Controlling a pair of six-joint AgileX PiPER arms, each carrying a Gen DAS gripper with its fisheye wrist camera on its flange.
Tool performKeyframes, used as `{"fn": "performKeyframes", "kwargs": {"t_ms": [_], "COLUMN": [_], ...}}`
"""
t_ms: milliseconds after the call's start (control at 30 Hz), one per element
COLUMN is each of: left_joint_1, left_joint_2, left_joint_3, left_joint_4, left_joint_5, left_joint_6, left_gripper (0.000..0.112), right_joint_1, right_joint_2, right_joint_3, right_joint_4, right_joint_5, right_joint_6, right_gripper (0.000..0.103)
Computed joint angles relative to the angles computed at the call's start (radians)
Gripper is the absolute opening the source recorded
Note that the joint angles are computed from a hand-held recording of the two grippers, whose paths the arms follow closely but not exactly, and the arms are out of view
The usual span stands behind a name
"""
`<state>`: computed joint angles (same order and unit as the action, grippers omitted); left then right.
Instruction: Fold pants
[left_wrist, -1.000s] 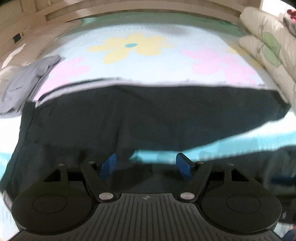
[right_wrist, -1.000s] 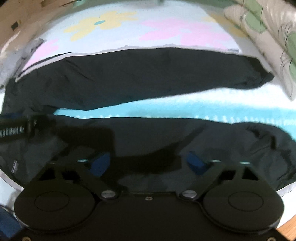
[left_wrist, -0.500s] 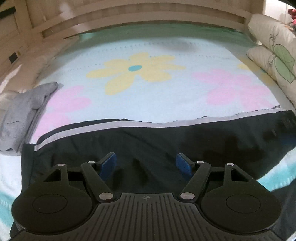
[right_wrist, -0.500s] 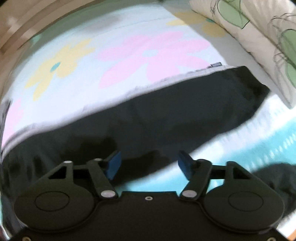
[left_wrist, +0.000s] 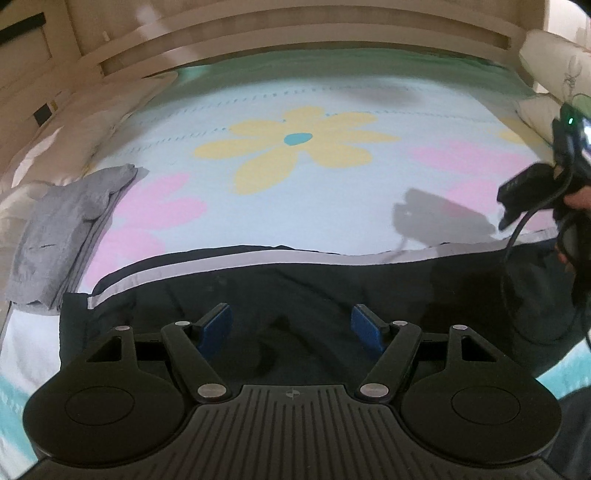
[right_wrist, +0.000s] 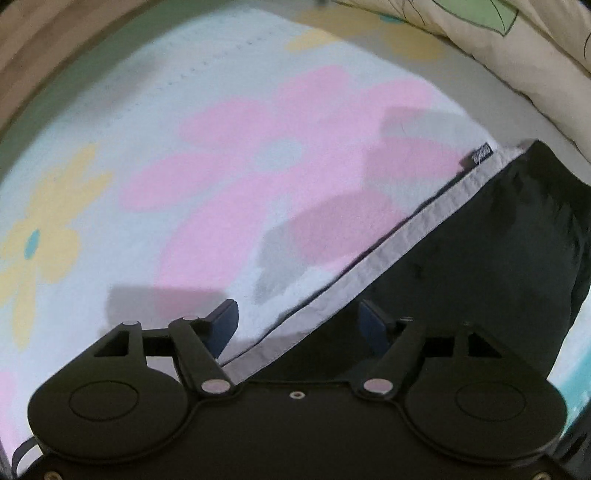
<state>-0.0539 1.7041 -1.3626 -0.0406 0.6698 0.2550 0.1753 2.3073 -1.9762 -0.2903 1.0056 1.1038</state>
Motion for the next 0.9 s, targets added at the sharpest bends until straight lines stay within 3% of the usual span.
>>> {"fn": "performKeyframes", "kwargs": {"t_ms": [133,167,200,233,267,633,800,900], "left_joint_1": [0.001,0.002,0.003,0.000,0.003,0.056,0.044,0.028], "left_joint_2": [0.002,0.008,0.013,0.006,0.012,0.126,0.262,0.352], "left_joint_3": [-0.005,-0.010,-0.016,-0.007,-0.015,-0.194,-0.391,-0.514], "left_joint_4": [0.008,0.011,0.010,0.009,-0.002,-0.188,-0.208,-0.176], "left_joint_5": [0.001,0.002,0.005,0.008,0.018,0.176,0.286,0.347], "left_joint_6": [-0.013,-0.016,-0.020,-0.025,-0.023,-0.009,-0.090,-0.159], "left_gripper": [0.070,0.070,0.070,0.070,0.070,0.070,0.070,0.070], "right_joint_1": [-0.002,0.004,0.008,0.007,0.017,0.003,-0.030,-0.047], "right_joint_2": [0.061,0.052,0.044,0.016,-0.004,-0.446,-0.508,-0.479], "right_joint_3": [-0.075,-0.053,-0.042,0.005,0.013,0.671,0.800,0.740], "right_joint_4": [-0.004,-0.027,-0.039,-0.033,-0.002,0.084,0.126,0.169], "right_joint_5": [0.076,0.077,0.083,0.052,0.054,-0.306,-0.391,-0.360], "right_joint_6": [0.004,0.021,0.023,0.003,-0.016,-0.049,-0.120,-0.171], "right_gripper": [0.069,0.056,0.029,0.017,0.012,0.009,0.009,0.009]}}
